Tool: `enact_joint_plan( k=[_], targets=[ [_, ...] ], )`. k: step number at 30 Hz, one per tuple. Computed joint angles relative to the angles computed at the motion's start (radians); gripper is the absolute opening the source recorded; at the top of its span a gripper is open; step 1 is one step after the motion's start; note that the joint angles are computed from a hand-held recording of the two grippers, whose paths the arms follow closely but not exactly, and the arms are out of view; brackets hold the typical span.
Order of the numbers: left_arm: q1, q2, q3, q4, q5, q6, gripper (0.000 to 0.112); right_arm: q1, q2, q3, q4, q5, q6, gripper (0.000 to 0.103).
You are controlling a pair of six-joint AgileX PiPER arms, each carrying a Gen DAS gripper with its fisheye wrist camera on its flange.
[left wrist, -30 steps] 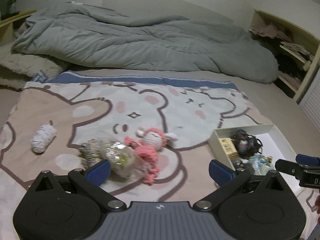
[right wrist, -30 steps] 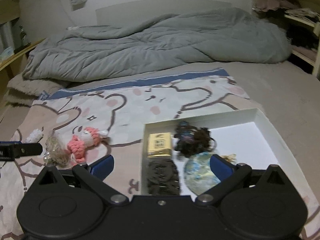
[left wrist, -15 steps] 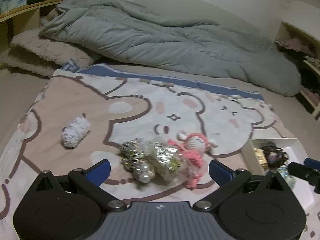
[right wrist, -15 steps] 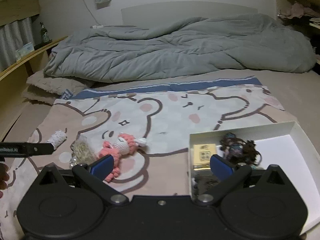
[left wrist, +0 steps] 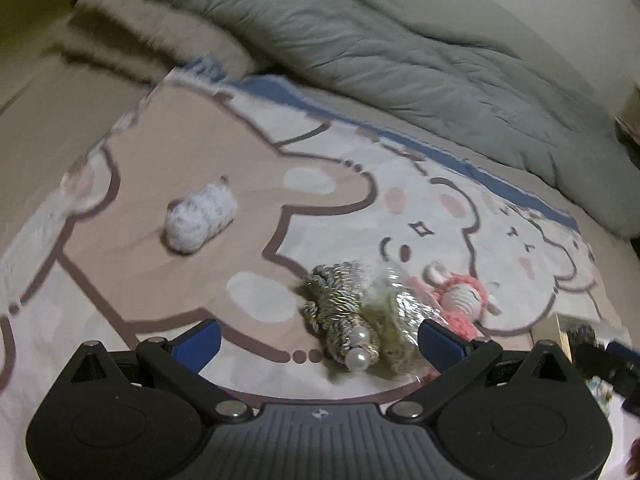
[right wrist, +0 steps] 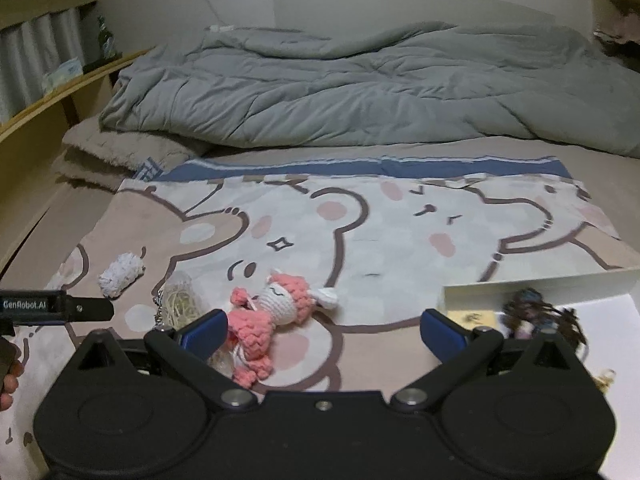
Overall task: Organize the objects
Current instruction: 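Grasp the braided rope tassel with the left tool while the right tool grasps the pink crochet bunny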
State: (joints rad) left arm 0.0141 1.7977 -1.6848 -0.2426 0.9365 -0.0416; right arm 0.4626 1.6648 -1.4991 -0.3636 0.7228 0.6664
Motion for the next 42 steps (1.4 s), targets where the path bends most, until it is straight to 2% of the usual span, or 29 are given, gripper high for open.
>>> enact_joint_plan(
  k=[11, 15, 20, 25, 28, 31, 34, 37, 38, 39, 42],
  targets=[
    [0.021, 0.15, -0.117, -0.061, 0.026, -0.081, 0.101, -0.027, 0.196, -0.156, 0.1, -0.014, 0.031, 0.103],
    [0.031, 0.197, -0.155, -0.113, 0.042, -0.08, 0.094, -0.044, 0.256, -0.204, 0.175, -0.022, 0.046, 0.102],
    [0.031, 0.256, -0.194, -0.135, 0.064, -0.127, 0.086, -0.064, 0.317, -0.25, 0.273, -0.028, 0.079, 0.082],
    [0.025, 0.28, -0.189, -0.141, 0.051, -0.167, 0.076, -0.106, 0.354, -0.214, 0.482, -0.112, 0.076, 0.08],
    [0.026, 0.291, -0.186, -0.154, 0.041, -0.181, 0.074, -0.119, 0.369, -0.181, 0.555, -0.156, 0.091, 0.069],
    [0.022, 0.294, -0.18, -0.159, 0.028, -0.176, 0.074, -0.127, 0.378, -0.146, 0.611, -0.209, 0.086, 0.067],
    [0.008, 0.3, -0.188, -0.132, 0.022, -0.188, 0.073, -0.13, 0.382, -0.128, 0.652, -0.256, 0.057, 0.067],
    [-0.004, 0.304, -0.192, -0.131, 0.017, -0.186, 0.06, -0.125, 0.402, -0.155, 0.644, -0.254, 0.036, 0.055],
    [-0.004, 0.307, -0.195, -0.145, 0.021, -0.18, 0.052, -0.124, 0.407, -0.162, 0.645, -0.25, 0.025, 0.051],
    [-0.002, 0.313, -0.201, -0.164, 0.03, -0.172, 0.048, -0.121, 0.412, -0.17, 0.635, -0.242, 0.027, 0.05],
    [-0.016, 0.314, -0.21, -0.143, 0.038, -0.173, 0.047, -0.112, 0.413, -0.182, 0.576, -0.224, 0.061, 0.041]
  ],
)
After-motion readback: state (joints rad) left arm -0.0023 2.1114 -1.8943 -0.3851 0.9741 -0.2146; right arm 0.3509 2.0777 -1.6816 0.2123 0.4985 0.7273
